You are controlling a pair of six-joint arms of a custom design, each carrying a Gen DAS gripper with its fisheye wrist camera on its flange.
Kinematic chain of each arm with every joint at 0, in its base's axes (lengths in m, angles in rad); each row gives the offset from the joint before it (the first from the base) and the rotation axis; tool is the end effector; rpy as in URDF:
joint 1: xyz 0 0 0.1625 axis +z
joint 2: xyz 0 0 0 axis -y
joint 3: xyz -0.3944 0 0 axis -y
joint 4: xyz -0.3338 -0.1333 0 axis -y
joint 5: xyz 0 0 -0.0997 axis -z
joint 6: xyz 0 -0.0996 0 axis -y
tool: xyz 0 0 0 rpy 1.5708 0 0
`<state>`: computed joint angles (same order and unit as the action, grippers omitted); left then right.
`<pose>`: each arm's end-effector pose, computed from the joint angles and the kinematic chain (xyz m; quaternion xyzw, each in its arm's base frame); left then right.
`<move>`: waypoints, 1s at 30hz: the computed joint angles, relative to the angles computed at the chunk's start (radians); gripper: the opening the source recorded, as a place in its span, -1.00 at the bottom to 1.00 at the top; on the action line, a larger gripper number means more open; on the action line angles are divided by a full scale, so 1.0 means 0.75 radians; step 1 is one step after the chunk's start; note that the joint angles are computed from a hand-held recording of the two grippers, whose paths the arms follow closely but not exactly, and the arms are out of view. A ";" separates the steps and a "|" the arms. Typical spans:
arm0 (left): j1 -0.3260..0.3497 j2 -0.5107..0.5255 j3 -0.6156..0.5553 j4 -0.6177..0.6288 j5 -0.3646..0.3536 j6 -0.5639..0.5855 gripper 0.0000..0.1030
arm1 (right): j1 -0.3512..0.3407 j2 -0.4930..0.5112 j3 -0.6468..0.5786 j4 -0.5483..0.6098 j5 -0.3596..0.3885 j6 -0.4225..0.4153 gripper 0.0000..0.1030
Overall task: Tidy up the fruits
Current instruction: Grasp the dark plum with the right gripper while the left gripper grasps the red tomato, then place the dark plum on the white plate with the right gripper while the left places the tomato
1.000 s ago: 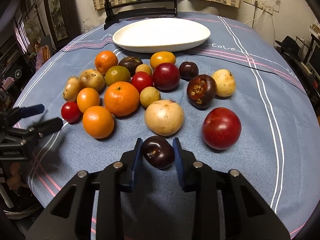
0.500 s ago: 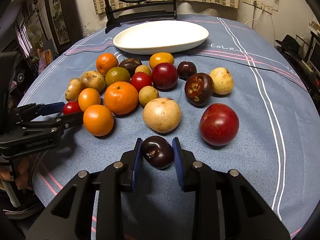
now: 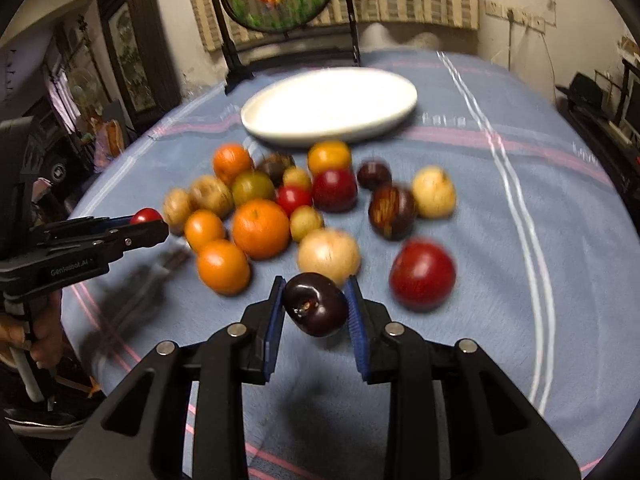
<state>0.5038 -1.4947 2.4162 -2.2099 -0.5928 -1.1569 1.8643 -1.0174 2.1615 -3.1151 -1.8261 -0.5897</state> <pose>-0.1691 -0.3397 0.2087 0.0268 0.8761 -0.3619 0.3174 0.2409 -0.4232 0.1442 0.3926 -0.8896 0.1766 0.1525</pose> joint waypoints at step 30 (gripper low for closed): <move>0.628 0.581 -0.783 -0.598 0.134 0.996 0.33 | 0.068 0.805 -1.372 0.734 -0.239 0.285 -0.29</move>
<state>0.9746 -1.0587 1.8291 -2.6582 -0.4922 -0.4097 1.9150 -0.4137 1.1322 -2.5646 -2.0055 -0.3762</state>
